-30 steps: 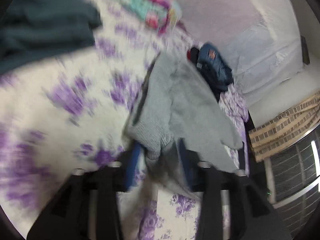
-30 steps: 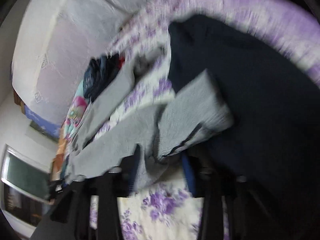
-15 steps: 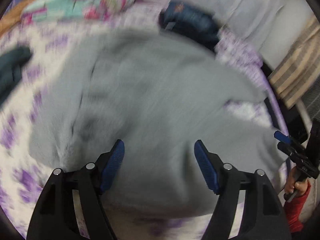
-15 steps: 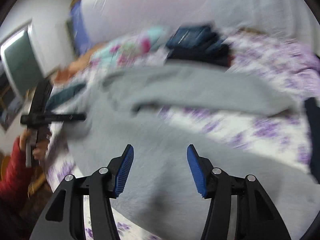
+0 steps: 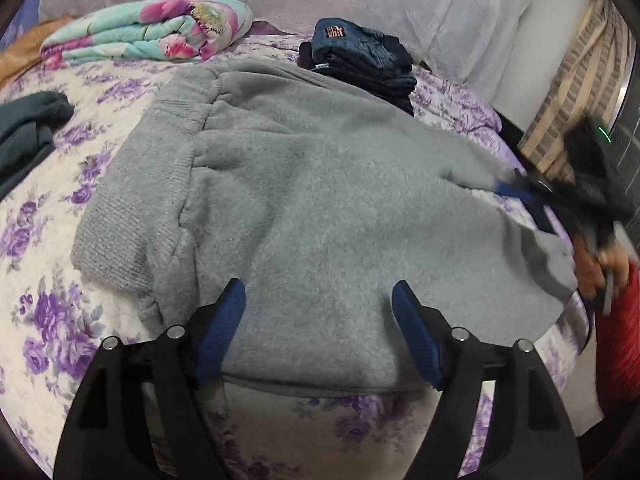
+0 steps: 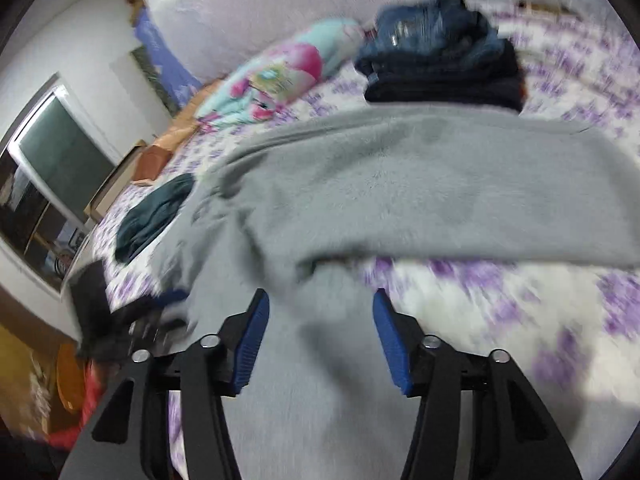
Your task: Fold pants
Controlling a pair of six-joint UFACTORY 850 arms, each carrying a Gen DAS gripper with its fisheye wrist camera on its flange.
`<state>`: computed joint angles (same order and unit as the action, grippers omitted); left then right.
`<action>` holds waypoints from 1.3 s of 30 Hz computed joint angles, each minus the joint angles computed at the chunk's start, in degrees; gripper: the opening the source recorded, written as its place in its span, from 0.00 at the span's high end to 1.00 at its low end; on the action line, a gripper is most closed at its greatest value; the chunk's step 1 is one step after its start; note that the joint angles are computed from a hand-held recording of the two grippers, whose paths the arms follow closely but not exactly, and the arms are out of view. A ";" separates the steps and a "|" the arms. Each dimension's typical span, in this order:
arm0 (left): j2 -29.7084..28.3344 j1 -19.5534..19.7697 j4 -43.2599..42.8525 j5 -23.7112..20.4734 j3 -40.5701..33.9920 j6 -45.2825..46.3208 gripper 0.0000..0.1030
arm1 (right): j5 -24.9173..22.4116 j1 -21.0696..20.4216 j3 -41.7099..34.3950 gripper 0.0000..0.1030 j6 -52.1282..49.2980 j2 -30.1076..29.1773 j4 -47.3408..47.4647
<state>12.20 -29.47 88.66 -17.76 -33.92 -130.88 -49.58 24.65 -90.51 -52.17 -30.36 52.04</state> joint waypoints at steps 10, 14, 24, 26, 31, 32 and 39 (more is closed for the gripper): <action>0.58 1.22 3.41 2.20 0.70 -2.72 0.26 | 2.50 6.54 -8.24 0.85 5.31 -6.94 -9.48; 0.42 1.23 1.15 2.15 0.44 -0.28 0.26 | 5.79 4.74 -13.69 0.94 8.32 -10.82 -7.67; 0.27 1.43 -0.10 2.28 0.21 1.48 0.26 | 7.32 2.66 -4.15 0.79 -2.14 -3.50 0.57; 0.35 1.57 0.41 2.53 0.29 0.88 0.26 | 7.28 2.84 -0.82 0.78 -5.56 -1.14 1.02; -0.40 1.70 -7.65 2.32 -0.81 9.22 0.26 | 7.67 4.73 -0.37 0.76 -3.47 -3.50 -6.68; -0.04 1.99 -8.87 2.69 -0.74 9.85 0.27 | 7.04 4.11 -1.03 0.87 -2.05 -3.92 -5.68; 5.21 8.09 -18.56 2.87 -2.79 15.83 0.09 | 9.68 2.65 5.90 0.31 -12.96 1.82 3.88</action>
<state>17.42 -21.37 70.10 -14.89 -36.72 -115.05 -39.90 27.30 -84.61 -65.13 -28.54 55.92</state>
